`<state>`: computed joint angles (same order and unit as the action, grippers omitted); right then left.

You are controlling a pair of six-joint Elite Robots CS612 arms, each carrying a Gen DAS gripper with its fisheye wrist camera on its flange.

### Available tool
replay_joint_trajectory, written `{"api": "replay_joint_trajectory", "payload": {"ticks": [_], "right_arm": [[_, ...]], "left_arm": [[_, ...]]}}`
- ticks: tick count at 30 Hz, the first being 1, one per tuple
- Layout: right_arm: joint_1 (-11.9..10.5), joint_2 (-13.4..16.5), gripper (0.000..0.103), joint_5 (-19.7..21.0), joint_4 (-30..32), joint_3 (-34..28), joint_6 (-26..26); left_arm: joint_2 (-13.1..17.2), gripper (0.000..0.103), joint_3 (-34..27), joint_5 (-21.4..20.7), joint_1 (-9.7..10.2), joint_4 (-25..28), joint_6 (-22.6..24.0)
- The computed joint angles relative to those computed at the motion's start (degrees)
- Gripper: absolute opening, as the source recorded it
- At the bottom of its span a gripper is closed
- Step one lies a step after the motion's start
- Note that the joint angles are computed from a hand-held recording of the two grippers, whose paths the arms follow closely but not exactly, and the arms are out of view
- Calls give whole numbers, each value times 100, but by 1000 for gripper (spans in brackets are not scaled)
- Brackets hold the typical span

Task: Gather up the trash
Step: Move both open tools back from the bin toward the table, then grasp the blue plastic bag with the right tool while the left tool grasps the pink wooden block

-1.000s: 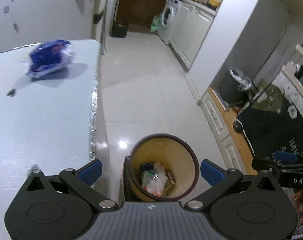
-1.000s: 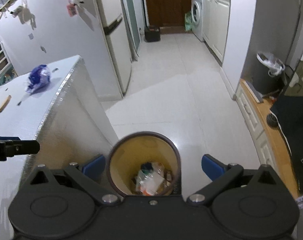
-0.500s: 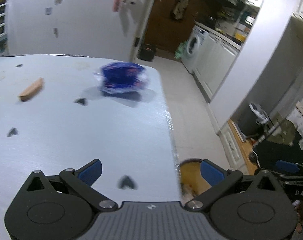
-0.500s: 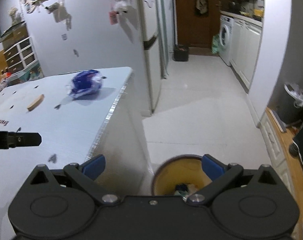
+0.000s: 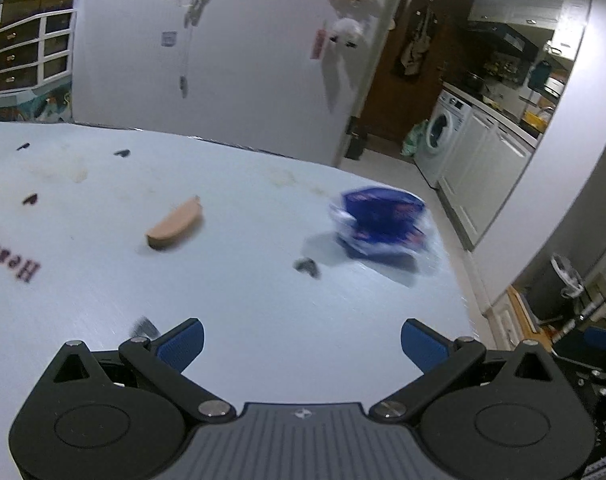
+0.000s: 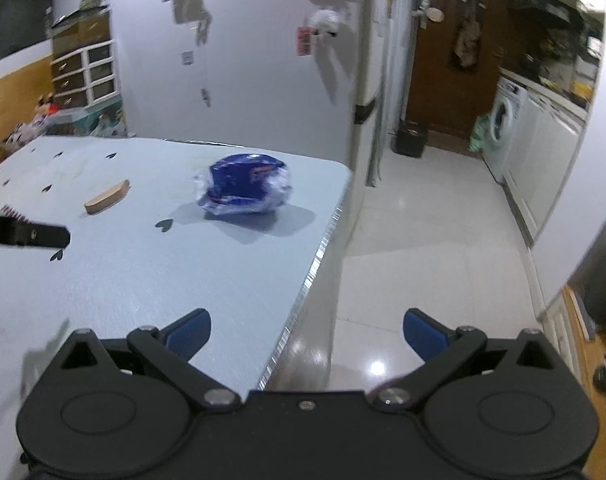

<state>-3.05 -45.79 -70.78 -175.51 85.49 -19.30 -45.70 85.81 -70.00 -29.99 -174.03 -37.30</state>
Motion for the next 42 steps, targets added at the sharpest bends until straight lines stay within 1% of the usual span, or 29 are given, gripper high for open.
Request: {"api": "replay_joint_trajectory", "payload": {"ticks": [3,6,9,11,15,20,21,24,29,32,34,36,38,40,42], "right_arm": [[122,147,103,-97,25,-255,-253],[262,312,103,-354,167,-564,-425],[387,507,103,-591,232,-875,-852],[475,655,103,-755,134,-1061,-1378],[624,950,103,-997,-141,-1439,-2666],[720,1259,103,-972,65,-1993,-4013],[731,1306,103,-936,225,-2113,-4342],[769,1445,103,-959,499,-2421,-5096],[796,1620,103,-865,1078,-2905,-5910],[822,1719,103,-806,1591,-3203,-6448],[842,1794,103,-796,1962,-3431,-6802],[857,1874,103,-768,2265,-3656,-7033],[881,1969,103,-815,2790,-3969,-7186],[907,2087,103,-884,3361,-4328,-7243],[926,2205,103,-929,3756,-4635,-7204]], "left_arm": [[90,103,-105,51,125,-24,79],[191,103,-243,69,249,20,82],[308,103,-402,60,368,73,119],[383,103,-504,87,428,103,194],[522,103,-656,77,537,0,357],[676,103,-854,-62,653,-69,669],[699,103,-887,-90,673,-76,726],[751,103,-959,-170,718,-91,877],[793,103,-1010,-290,779,-58,1127],[813,103,-1014,-357,806,-65,1372],[821,103,-1011,-466,834,-54,1415],[825,103,-1008,-604,869,-49,1443],[834,103,-1021,-697,892,-17,1515],[850,103,-1044,-784,908,5,1542],[863,103,-1066,-844,921,7,1526]]}}
